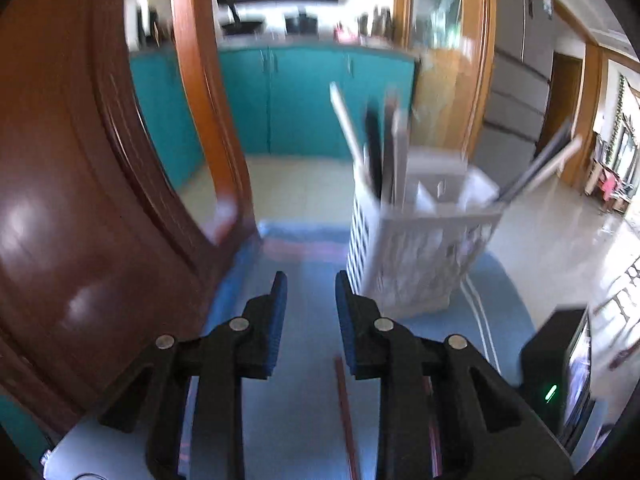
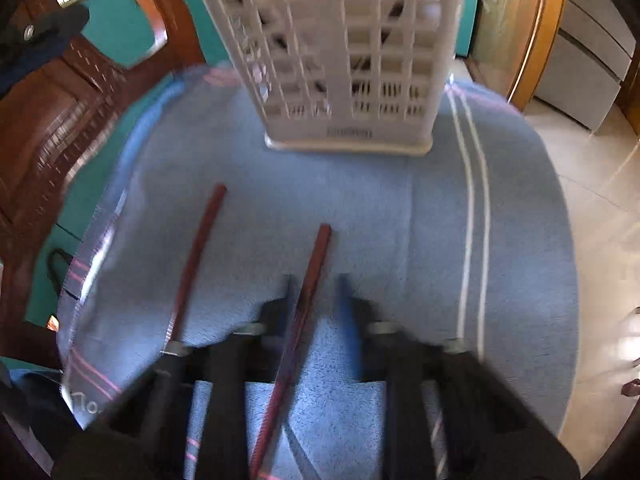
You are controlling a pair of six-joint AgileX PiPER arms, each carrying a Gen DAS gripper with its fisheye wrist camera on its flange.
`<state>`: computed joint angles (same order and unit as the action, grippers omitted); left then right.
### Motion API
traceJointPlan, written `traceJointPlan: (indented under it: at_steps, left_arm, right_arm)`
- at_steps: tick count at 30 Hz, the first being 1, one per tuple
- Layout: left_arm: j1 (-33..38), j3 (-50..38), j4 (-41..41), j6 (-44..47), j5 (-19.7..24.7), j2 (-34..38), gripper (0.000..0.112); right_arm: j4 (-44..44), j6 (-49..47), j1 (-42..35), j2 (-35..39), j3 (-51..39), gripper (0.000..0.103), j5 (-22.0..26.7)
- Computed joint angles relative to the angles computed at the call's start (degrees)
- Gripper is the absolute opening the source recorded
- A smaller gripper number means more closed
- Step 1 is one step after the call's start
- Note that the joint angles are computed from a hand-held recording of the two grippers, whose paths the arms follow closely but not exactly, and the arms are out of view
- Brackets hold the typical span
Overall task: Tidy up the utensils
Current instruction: 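Move both open tools down to the last two reddish chopsticks, then close left tool on one reddish chopstick while right tool closes on the other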
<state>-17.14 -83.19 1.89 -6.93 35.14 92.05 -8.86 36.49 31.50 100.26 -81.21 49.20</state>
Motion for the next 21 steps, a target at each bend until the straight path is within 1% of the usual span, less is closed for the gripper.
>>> traceJointPlan:
  at_steps: [1,3,4,5,7,8,9,10,12,15,17,19,21]
  left_arm:
    - [0.7,-0.6,-3.3,2.8,2.1,1.2,0.026]
    - [1.3,-1.7,-6.7,6.0,4.9,2.9,0.026]
    - [1.4,-1.2,-8.0,7.3,5.8,3.3,0.026]
    - [1.3,-1.7,-9.5,8.8,7.6,4.4,0.026]
    - [0.4,-2.4,-9.6,9.4,9.8,5.9,0.026]
    - [-0.4,-2.8,-7.8,8.3,11.0,6.8,0.026]
    - [-1.5,-3.0,-5.0,6.1,12.1,7.8,0.026]
    - [-1.9,-3.1,-4.1,5.1,12.9,8.6,0.026]
    - [-2.4,-4.3,-4.0,5.2,14.6,10.3,0.026]
    - [-3.3,-4.5,-2.8,4.9,15.6,12.0,0.026]
    - [-3.7,-4.5,-1.9,4.3,16.2,13.1,0.026]
    - [-4.0,-3.7,-1.0,3.8,15.2,12.9,0.028]
    - [-3.7,-3.5,-1.3,4.0,15.1,12.8,0.028]
  right_arm:
    - [-0.6,0.7,0.0,0.0,-0.3,0.007,0.5]
    - [-1.5,2.3,-0.4,-0.8,0.4,0.000,0.2]
    - [-1.7,3.1,-0.7,-1.4,0.9,0.000,0.0]
    - [-1.5,3.7,-1.3,-2.1,1.6,0.000,-0.4]
    - [-0.9,3.2,-2.9,-2.4,1.1,0.000,0.1]
    - [-0.8,3.4,-3.3,-2.7,1.3,0.000,-0.2]
    - [0.6,2.4,-4.4,-3.1,1.9,0.001,-1.6]
    - [2.1,1.2,-4.9,-3.3,2.3,0.001,-2.4]
    - [2.5,0.2,-4.8,-3.4,2.2,0.004,-2.7]
    - [0.6,1.0,-2.9,-1.8,0.1,0.011,-0.8]
    - [0.8,0.4,-2.5,-1.2,-0.3,0.020,-0.3]
    - [1.0,-1.0,-2.3,0.1,-1.6,0.024,0.5]
    - [-1.4,0.3,-1.0,1.0,-1.6,0.024,0.6]
